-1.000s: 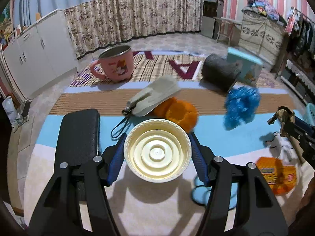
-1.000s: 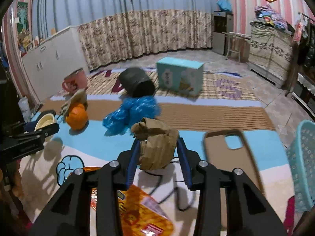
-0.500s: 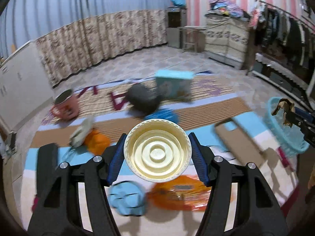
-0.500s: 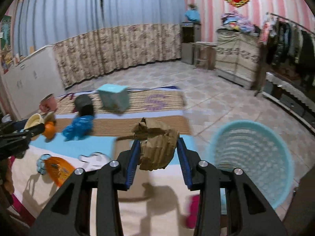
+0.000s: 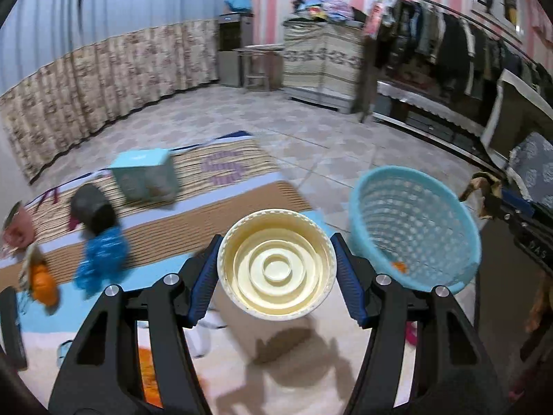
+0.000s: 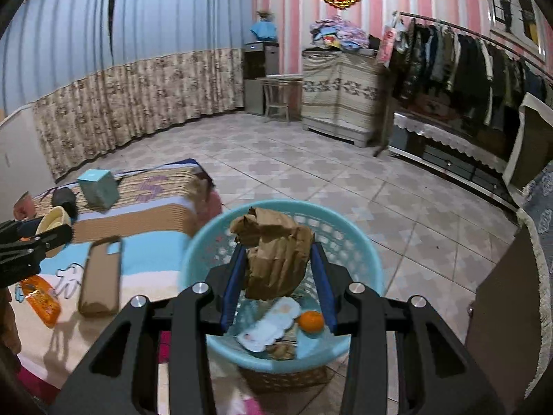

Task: Collect trash
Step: 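Carry the paper cup and paper bag over the blue basket and release both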

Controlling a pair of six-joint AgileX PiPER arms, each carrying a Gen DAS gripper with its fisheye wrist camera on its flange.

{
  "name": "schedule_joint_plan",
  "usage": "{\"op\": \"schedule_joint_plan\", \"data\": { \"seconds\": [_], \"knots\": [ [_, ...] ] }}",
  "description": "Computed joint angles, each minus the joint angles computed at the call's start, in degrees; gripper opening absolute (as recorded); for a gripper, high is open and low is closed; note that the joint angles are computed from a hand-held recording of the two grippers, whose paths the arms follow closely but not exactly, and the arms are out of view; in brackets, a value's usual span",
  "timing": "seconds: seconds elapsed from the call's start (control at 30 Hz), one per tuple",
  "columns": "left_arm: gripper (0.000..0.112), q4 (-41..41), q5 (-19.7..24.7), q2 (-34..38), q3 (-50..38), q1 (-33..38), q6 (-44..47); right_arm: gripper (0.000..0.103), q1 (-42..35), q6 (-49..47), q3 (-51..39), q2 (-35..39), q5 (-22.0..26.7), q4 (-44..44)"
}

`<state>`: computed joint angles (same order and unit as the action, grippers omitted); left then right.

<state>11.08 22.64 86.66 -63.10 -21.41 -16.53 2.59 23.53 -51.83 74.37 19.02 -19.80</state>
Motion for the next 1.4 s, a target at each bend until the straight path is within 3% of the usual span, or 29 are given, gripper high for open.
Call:
{"op": "schedule_joint_plan", "data": {
  "seconds": [0.27,0.4,0.73,0.8,0.87,1.0,1.13,1.4],
  "knots": [
    [0.061,4.67,0.63,8.14,-8.05,-8.66,-7.0,0.039,-5.11,-8.37,0.72,3.47,-3.6,8.81],
    [0.061,1.76,1.54,12.95,-13.38,-10.22,-4.6,0.039,-7.04,-11.64,0.45,5.3,-4.98,12.08],
    [0.061,-1.16,4.24,22.4,-25.1,-13.4,0.54,0.039,-9.14,-9.85,-0.61,7.08,-5.3,10.19],
    [0.064,-2.49,4.01,22.82,-25.32,-13.25,1.8,0.039,-9.01,-8.94,-0.75,7.28,-5.13,9.14],
    [0.076,-2.43,3.92,22.87,-25.45,-12.76,1.5,0.039,-8.28,-5.8,-0.9,7.51,-4.83,5.98],
    [0.081,-0.28,3.31,21.65,-24.47,-11.99,-0.36,0.039,-6.96,-1.58,-0.96,7.94,-4.27,2.23],
    [0.091,8.14,2.37,18.75,-21.31,-11.09,-7.53,0.039,-5.89,1.55,-0.95,8.42,-3.96,-0.48],
    [0.097,17.18,0.33,11.83,-13.24,-8.53,-15.88,0.039,-2.58,8.29,-2.21,11.96,-4.08,-5.26]
  ]
}}
